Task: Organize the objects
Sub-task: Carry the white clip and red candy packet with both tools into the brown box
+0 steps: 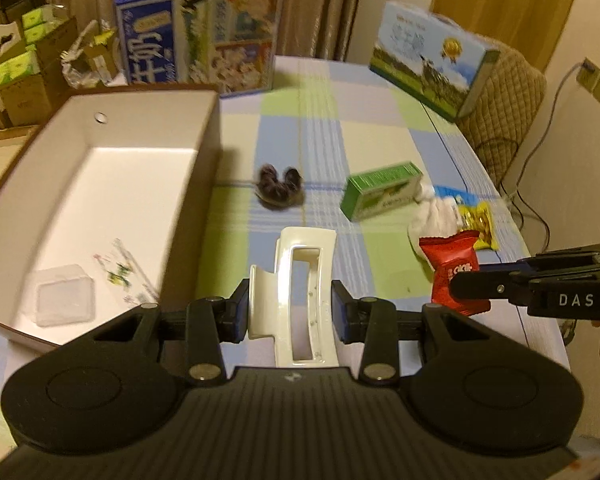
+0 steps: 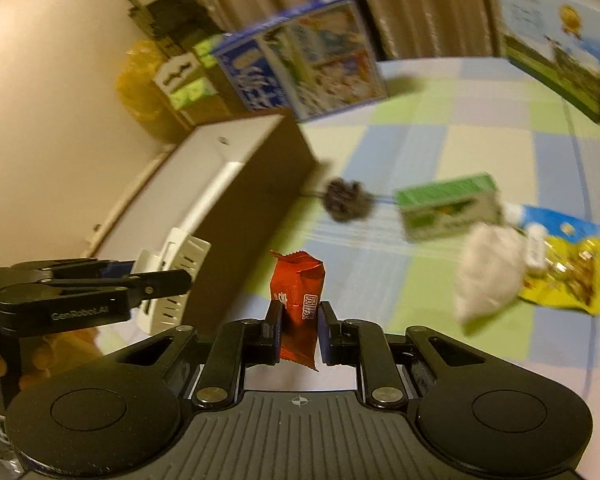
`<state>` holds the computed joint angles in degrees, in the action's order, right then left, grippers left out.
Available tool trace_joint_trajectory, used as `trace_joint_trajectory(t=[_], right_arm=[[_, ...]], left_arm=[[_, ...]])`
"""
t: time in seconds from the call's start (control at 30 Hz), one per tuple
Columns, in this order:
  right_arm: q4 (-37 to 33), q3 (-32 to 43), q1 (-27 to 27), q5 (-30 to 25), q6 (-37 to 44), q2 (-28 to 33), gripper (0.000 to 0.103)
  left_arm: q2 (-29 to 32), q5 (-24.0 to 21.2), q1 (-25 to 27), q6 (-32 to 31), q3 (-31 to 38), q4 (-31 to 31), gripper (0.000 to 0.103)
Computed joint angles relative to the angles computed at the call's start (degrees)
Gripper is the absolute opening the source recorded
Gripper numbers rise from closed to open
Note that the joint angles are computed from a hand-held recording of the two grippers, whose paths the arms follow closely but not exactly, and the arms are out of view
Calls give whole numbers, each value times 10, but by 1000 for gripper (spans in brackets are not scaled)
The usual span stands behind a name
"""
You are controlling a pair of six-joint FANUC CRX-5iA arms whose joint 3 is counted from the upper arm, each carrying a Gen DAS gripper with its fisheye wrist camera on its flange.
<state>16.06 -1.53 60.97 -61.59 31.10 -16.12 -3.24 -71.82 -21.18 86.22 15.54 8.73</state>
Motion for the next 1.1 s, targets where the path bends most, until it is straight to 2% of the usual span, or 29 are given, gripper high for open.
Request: trace_joint_trajectory(t=[0.33,0.57,0.77,1.1], right_arm=[[-80,109,-22,64,105,101,15],[-109,199,-28,70,159,186,15],[-100,275,-32,39,186,258,15],[-67,415,-40,-83,224,383,15]], left_arm=[[-20,0,76,-12,12,-7,35],[-21,5,136,-37,13,-4,35],[-12,8,176,-71,8,10,35],[40,5,206,-122,23,22,35]])
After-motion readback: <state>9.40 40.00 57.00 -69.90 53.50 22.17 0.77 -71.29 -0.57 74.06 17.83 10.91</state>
